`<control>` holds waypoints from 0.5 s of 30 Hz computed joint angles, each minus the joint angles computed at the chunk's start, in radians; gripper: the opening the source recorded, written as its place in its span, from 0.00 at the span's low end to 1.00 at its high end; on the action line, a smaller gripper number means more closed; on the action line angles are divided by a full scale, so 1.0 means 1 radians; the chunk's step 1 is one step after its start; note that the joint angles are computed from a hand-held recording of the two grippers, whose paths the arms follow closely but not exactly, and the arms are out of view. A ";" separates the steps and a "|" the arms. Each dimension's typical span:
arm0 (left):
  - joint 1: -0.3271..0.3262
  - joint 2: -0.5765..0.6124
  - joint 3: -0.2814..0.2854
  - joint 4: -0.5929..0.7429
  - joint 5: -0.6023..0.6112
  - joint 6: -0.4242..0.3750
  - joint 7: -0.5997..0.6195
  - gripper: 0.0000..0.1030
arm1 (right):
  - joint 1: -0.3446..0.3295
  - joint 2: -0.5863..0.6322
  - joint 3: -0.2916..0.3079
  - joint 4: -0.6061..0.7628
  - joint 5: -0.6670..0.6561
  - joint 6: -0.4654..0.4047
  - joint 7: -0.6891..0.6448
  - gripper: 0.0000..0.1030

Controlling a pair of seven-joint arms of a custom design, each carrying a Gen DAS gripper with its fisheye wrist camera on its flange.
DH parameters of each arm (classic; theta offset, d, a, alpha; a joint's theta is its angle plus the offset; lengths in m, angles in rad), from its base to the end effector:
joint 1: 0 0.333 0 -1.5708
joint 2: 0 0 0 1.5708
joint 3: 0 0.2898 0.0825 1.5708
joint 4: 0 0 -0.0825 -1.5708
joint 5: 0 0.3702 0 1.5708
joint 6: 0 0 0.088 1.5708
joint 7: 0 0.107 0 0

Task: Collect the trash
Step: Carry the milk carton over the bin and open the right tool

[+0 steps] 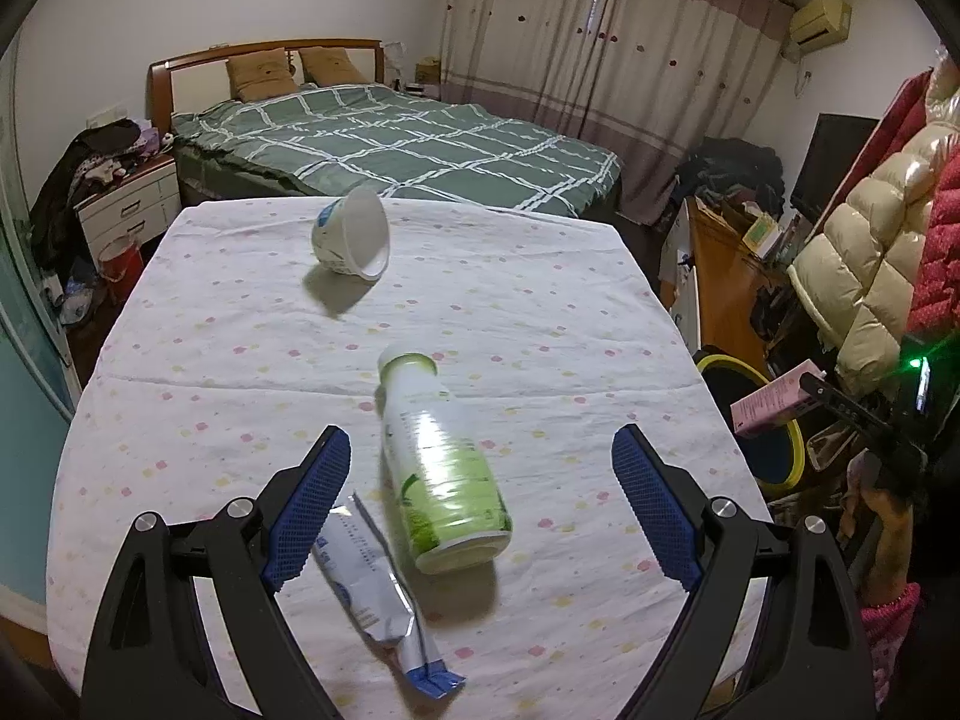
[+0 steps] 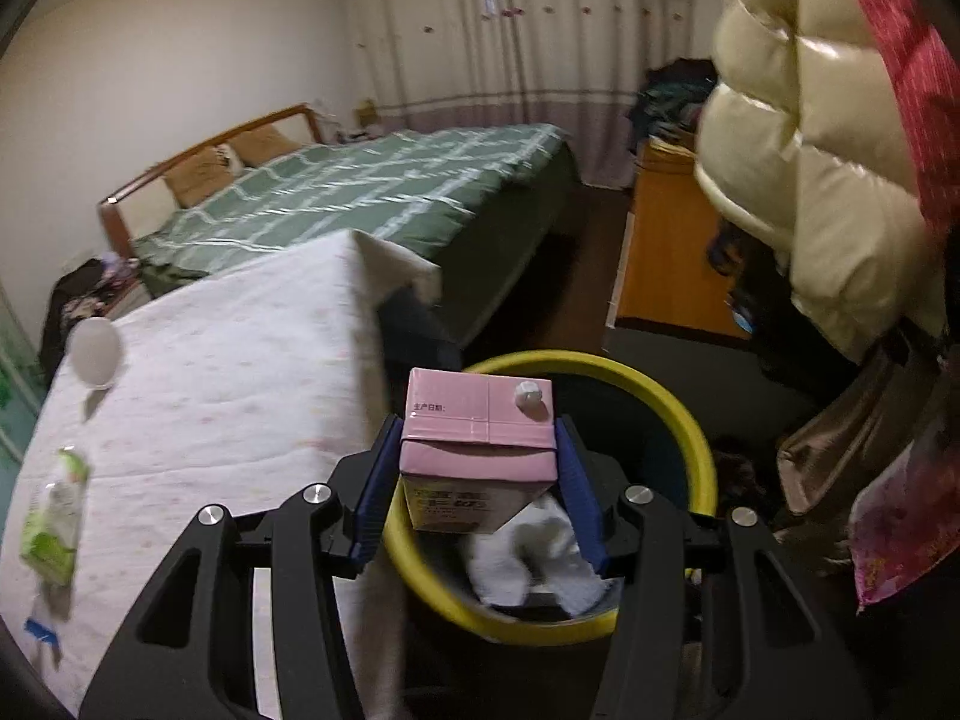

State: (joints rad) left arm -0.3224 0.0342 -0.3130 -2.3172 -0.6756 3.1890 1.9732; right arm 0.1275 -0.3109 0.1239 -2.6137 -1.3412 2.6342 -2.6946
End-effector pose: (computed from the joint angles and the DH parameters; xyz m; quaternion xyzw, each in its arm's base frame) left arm 0.4674 -0.2715 0.3975 -0.5266 0.7487 -0.3778 0.1393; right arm 0.4067 0.1280 0.3593 -0.4092 0.8107 -0.3372 0.2483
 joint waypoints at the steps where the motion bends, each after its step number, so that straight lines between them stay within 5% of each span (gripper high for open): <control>1: -0.007 0.003 0.009 0.001 0.039 -0.001 -0.033 0.85 | -0.003 0.004 -0.004 -0.003 0.000 0.000 0.003 0.47; 10: -0.024 0.028 0.049 0.014 0.296 -0.020 -0.247 0.85 | -0.037 0.060 -0.044 0.003 -0.021 0.024 0.016 0.51; 15: -0.008 0.048 0.044 0.029 0.339 -0.030 -0.281 0.85 | -0.033 0.051 -0.040 -0.001 -0.026 0.009 0.031 0.56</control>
State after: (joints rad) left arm -0.3303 0.0826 -0.2687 -2.2882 -0.3362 3.1592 1.6919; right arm 0.0950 -0.2597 0.0841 -2.6149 -1.3673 2.6432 -2.6640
